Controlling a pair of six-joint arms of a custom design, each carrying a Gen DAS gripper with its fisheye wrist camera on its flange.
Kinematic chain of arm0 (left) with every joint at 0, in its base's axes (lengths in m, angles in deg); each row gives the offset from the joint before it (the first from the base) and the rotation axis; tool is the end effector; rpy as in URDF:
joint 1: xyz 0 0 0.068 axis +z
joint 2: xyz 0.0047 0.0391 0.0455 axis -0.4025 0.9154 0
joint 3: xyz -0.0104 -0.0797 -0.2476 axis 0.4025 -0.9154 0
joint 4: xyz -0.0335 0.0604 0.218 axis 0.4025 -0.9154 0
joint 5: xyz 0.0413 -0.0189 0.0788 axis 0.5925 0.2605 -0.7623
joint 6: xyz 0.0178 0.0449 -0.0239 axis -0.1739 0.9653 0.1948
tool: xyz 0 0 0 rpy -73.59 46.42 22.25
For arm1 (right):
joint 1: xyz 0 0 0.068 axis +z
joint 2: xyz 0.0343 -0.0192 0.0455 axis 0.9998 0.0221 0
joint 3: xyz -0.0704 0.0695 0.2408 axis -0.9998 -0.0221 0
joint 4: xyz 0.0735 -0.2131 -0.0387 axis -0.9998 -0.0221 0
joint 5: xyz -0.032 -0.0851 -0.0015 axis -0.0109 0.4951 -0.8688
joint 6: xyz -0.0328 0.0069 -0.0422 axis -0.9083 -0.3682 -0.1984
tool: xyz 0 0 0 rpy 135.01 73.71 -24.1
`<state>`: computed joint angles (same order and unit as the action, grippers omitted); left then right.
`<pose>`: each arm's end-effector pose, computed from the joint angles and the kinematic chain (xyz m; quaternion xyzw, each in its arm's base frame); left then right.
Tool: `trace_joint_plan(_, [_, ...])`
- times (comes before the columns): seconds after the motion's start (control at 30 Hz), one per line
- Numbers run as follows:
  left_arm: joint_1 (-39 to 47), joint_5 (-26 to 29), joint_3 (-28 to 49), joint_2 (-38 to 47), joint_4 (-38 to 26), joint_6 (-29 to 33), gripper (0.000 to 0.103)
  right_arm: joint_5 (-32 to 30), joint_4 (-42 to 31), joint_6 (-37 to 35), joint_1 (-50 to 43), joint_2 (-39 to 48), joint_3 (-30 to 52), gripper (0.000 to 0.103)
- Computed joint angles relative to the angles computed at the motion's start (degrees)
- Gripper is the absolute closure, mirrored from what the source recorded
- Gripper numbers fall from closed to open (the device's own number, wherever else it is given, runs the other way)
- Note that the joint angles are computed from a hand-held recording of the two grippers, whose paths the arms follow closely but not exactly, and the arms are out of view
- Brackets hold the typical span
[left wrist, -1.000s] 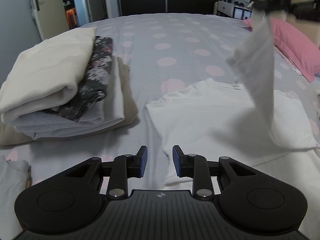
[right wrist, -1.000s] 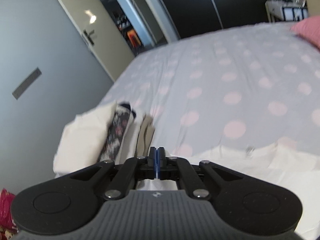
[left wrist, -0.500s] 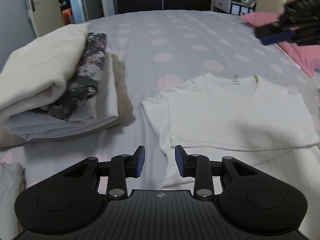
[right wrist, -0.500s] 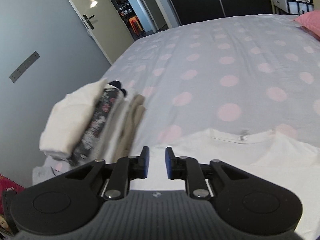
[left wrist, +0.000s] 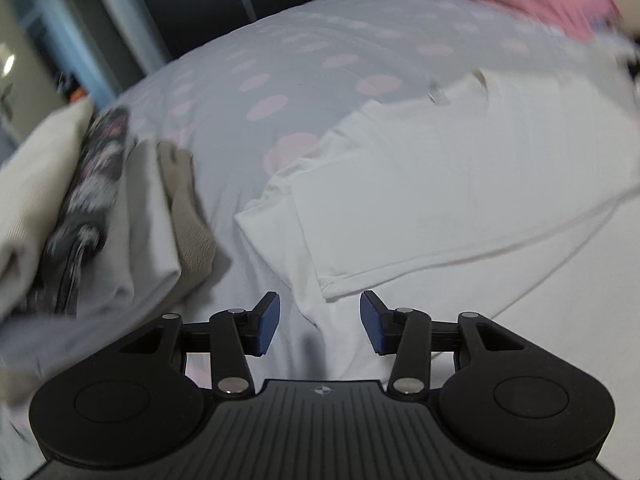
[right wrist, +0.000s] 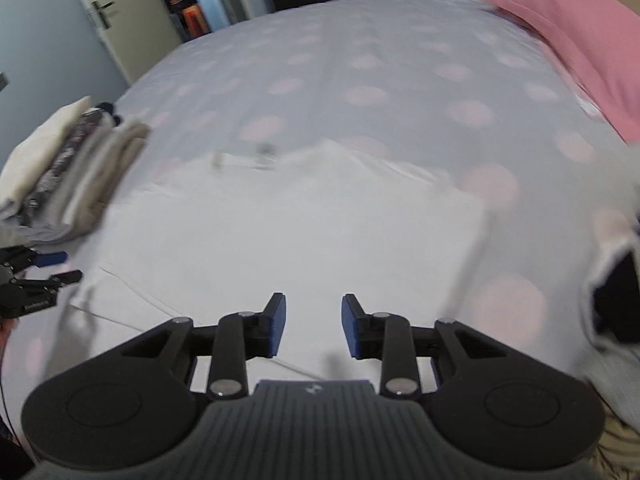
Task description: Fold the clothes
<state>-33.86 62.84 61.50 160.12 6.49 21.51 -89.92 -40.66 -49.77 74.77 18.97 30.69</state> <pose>0.2560 -0.0397 0.2484 0.2030 0.9199 0.1020 0.3197 0.2991 -0.0598 0.2789 -0.0268 0.9437 0.1357 0.3004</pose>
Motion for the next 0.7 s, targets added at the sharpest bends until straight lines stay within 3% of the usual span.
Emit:
trace_joint_plan(0.17, [-4.41,-5.4,-5.33,0.66,6.92,8.54,0.061,1.92,1.09,-9.3,-5.57,-2.42,-5.08,0.066])
trace_joint_plan(0.3, [-7.02,-9.08,-7.33,3.35,11.1,11.45,0.061,2.75,3.13,-16.76,-6.67,-5.0,-9.69,0.066])
trace_joint_plan(0.47, [-10.39,-14.67,-12.19,3.59,20.25,18.9,0.061,10.19,9.71,-29.02,-0.91,-10.25,-19.37,0.066])
trace_joint_plan(0.7, [-13.5,-19.62,-20.81,3.36,34.4,31.0,0.061,17.99,18.2,-35.3,4.75,-11.21,-26.01,0.066])
